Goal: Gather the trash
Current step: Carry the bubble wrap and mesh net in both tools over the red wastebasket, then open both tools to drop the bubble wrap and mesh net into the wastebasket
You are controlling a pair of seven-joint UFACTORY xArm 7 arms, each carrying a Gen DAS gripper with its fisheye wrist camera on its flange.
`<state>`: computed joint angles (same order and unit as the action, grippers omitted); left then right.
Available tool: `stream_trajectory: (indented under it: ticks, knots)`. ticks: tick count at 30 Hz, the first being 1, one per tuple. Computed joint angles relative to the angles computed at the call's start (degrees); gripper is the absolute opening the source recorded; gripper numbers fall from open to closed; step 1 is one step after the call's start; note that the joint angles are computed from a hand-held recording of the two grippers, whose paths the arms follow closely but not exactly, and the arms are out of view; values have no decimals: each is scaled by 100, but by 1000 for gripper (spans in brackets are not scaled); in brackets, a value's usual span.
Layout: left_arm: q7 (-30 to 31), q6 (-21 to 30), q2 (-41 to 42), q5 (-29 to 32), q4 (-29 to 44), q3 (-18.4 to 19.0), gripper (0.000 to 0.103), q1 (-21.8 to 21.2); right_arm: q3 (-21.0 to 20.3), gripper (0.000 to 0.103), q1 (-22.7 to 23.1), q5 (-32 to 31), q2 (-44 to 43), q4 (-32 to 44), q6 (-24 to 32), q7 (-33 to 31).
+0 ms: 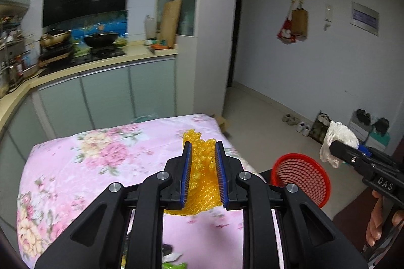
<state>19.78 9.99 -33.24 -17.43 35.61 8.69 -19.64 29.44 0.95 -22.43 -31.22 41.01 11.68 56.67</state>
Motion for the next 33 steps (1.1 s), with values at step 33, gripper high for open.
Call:
stream_trajectory:
  ticks: [33]
  knots:
    - [902,1736,3916,-1177,3041,-1403,19,-354,-1075,46,-72,383,472,-771,820,754]
